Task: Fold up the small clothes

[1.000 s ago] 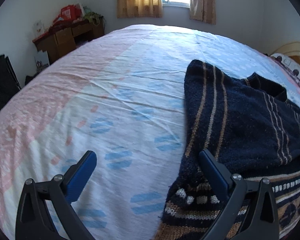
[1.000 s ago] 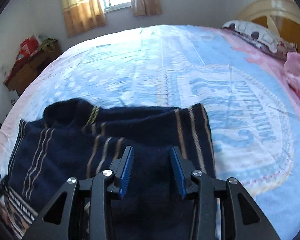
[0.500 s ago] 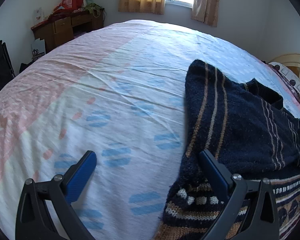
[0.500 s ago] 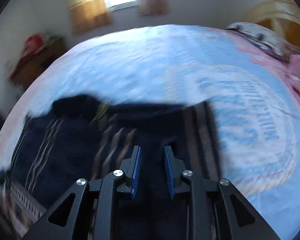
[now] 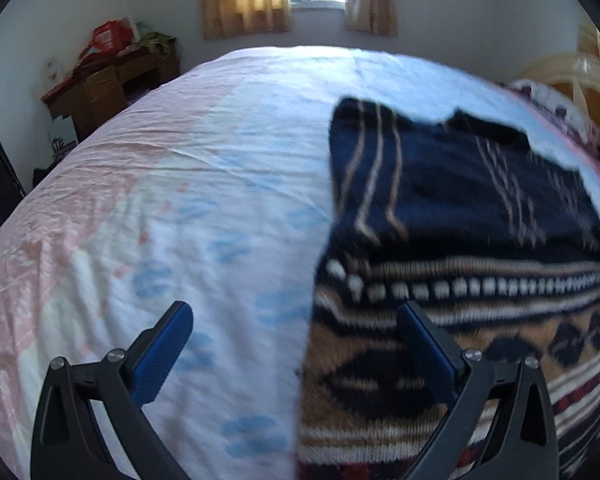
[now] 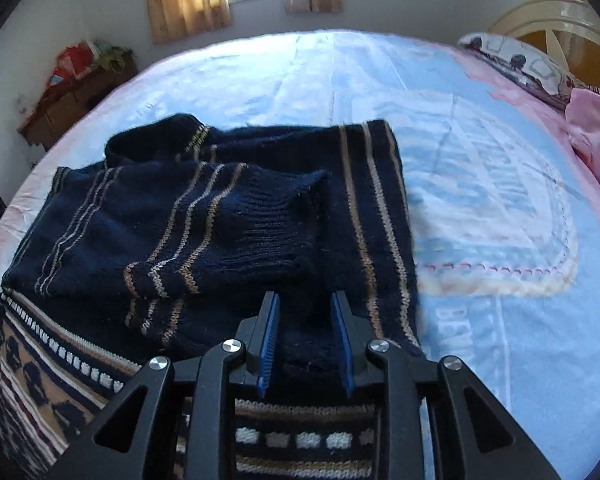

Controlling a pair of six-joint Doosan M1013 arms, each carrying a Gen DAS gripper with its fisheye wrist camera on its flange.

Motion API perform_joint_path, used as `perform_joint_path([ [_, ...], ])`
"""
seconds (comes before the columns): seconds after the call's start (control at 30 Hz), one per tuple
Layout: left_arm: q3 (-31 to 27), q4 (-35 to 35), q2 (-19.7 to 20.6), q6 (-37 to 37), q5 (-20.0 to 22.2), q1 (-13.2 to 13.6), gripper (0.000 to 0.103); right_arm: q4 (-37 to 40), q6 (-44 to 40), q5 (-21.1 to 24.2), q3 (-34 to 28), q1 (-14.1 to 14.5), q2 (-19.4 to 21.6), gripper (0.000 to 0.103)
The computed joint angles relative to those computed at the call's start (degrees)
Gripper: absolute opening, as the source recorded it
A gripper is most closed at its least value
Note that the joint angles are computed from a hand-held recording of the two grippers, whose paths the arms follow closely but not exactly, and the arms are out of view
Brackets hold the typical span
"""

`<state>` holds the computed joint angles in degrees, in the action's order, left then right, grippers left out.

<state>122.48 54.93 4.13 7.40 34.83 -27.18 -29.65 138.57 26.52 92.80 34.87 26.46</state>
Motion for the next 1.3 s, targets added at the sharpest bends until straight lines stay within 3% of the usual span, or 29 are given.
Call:
perform_joint_path([
  [0.13, 0.0, 2.3, -0.8, -1.9, 2.7, -1.8, 0.103, 2.1, 0.8, 0.0, 1.0, 0.3, -1.8, 0.028],
  [0.27, 0.6, 3.0, -2.6, -2.7, 3.1, -3.1, 0.103, -3.7, 3.6, 0.5, 3.0, 2.7, -3.7, 0.036],
  [0.4, 1.2, 4.0, -4.1, -3.4, 4.0, -4.9, 0.103, -2.6, 2.8, -1.1, 5.7, 4.2, -5.6, 0.037],
  [0.53, 2.1, 6.2, -5.8, -5.2, 4.8, -6.8, 0.103, -6.6, 6.8, -2.5, 8.3, 5.6, -7.5, 0.037],
  [0.7, 3.0, 4.8, -7.7, -4.9, 3.5, -7.5, 0.103, -8.5, 9.5, -3.5, 10.8, 6.7, -9.5, 0.037],
  [1.3, 6.2, 5.8, -13.4, -4.4, 8.1, -15.1, 0.103, -12.9, 17.8, -5.1, 18.5, 10.0, -15.9, 0.045],
])
